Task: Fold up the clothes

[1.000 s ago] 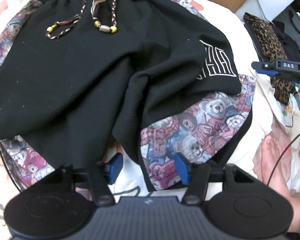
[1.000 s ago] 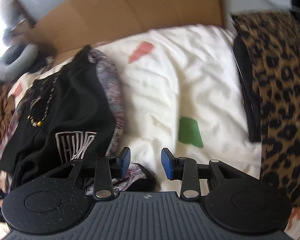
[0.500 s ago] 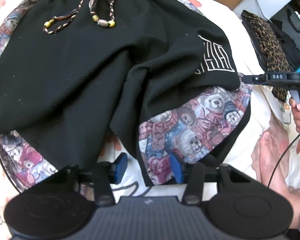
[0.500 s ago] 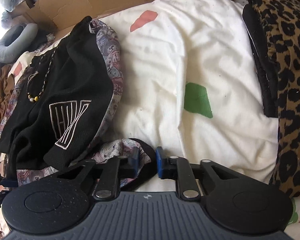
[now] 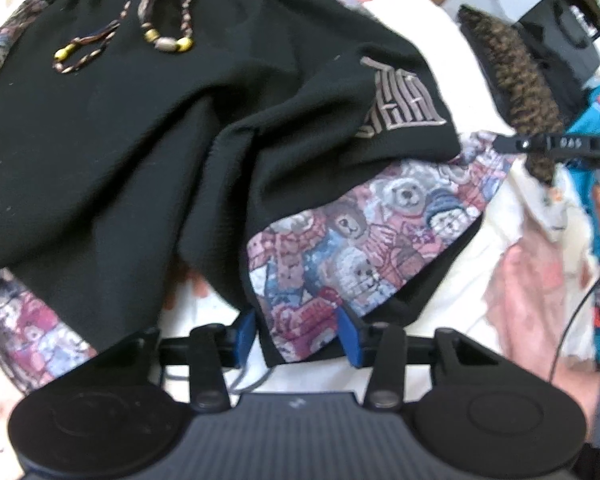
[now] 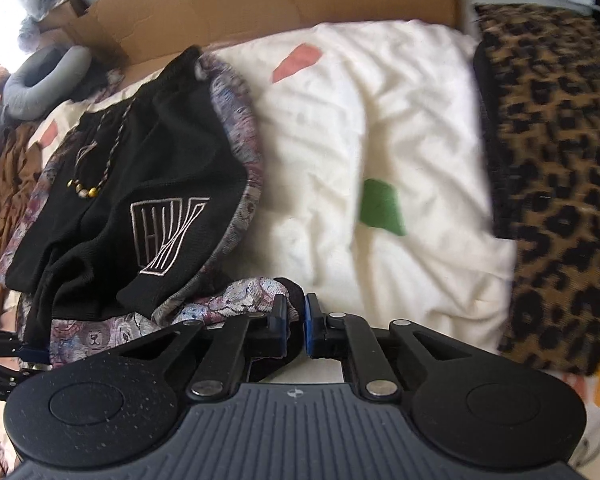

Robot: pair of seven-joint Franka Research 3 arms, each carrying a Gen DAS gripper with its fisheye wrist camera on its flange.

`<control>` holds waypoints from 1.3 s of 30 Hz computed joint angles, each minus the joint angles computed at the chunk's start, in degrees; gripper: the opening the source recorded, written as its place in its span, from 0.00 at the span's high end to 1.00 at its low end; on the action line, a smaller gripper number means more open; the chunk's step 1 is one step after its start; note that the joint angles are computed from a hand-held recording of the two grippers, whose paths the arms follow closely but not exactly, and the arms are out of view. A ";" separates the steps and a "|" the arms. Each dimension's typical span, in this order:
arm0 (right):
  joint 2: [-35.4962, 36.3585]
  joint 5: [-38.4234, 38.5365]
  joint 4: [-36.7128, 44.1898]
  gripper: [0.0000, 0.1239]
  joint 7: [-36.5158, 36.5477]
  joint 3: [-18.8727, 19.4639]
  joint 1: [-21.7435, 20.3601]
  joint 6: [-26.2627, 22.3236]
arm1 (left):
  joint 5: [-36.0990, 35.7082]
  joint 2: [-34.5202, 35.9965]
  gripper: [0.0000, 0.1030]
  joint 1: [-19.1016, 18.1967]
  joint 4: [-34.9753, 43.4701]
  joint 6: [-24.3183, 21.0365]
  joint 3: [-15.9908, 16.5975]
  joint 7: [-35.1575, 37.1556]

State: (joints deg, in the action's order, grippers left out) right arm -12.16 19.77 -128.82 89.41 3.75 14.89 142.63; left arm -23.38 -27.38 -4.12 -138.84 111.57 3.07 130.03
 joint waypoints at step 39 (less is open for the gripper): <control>-5.95 -9.24 -4.95 0.95 13.97 -0.65 -6.17 -0.96 | -5.70 1.86 0.43 1.53 0.83 -4.82 0.80 11.63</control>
